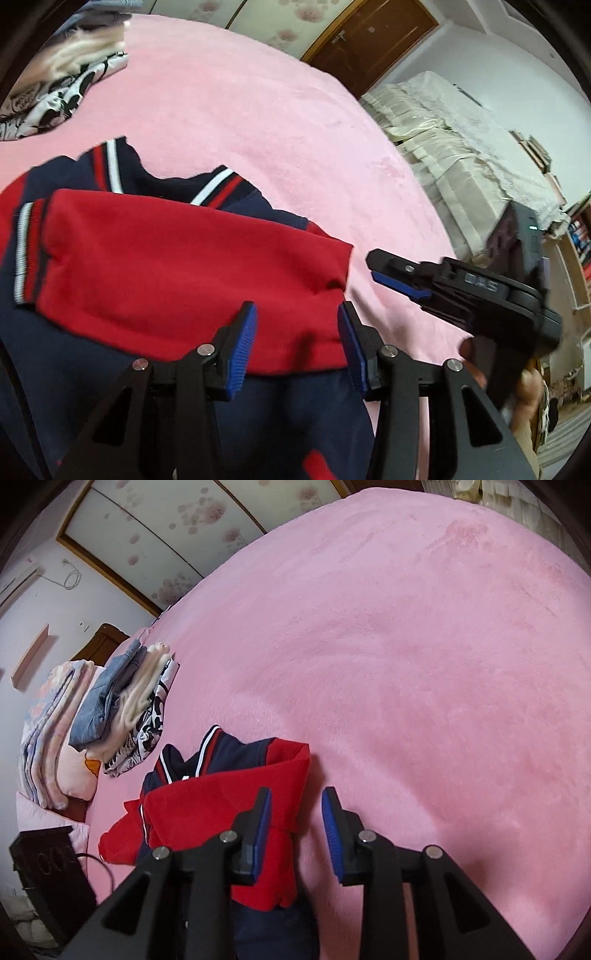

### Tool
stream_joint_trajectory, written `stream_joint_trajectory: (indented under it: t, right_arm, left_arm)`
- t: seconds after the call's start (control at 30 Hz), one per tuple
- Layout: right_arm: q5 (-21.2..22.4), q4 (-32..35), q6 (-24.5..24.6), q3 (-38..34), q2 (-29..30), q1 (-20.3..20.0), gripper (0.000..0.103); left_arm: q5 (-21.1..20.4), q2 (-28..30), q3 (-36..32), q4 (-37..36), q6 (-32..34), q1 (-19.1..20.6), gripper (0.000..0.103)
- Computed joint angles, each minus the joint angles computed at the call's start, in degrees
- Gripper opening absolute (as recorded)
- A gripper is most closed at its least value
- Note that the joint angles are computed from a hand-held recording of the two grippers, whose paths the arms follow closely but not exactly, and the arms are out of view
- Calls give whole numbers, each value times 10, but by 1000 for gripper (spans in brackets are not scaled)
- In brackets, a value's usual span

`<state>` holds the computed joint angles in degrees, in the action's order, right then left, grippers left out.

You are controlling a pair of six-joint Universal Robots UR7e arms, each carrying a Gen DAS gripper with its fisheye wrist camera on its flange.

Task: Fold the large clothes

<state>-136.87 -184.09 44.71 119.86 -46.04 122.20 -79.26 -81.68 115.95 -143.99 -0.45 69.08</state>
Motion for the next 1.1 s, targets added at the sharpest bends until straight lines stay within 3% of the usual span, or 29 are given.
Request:
stream_joint_trajectory:
  t: [0.23,0.33,0.4,0.67,0.8,0.87,1.1]
  right_arm:
    - [31,-11,-21,-3,6,-32,28]
    - [34,-26,-53,-10,16,-41,27]
    - [13,-2,-77,-23,21,-40,3]
    - [4,47,-140,-56,27,-60,3]
    - [24,48,-124,-51,25,-75,3]
    - [23,51,-108,-46,19,-67,5]
    - [-61,98,-70,-39,13,13,9]
  left_arm:
    - [-37,20,-12,26,-23,28,42]
    - [-45,17,3,20,-13,31,42]
    - [-38,17,7,21,4,29,42]
    - [-42,20,2,29,24,36,42]
    - [-41,18,0,34,29,36,42]
    - [-45,17,-3,40,27,37,42]
    - [-52,3,-17,43,13,31,42]
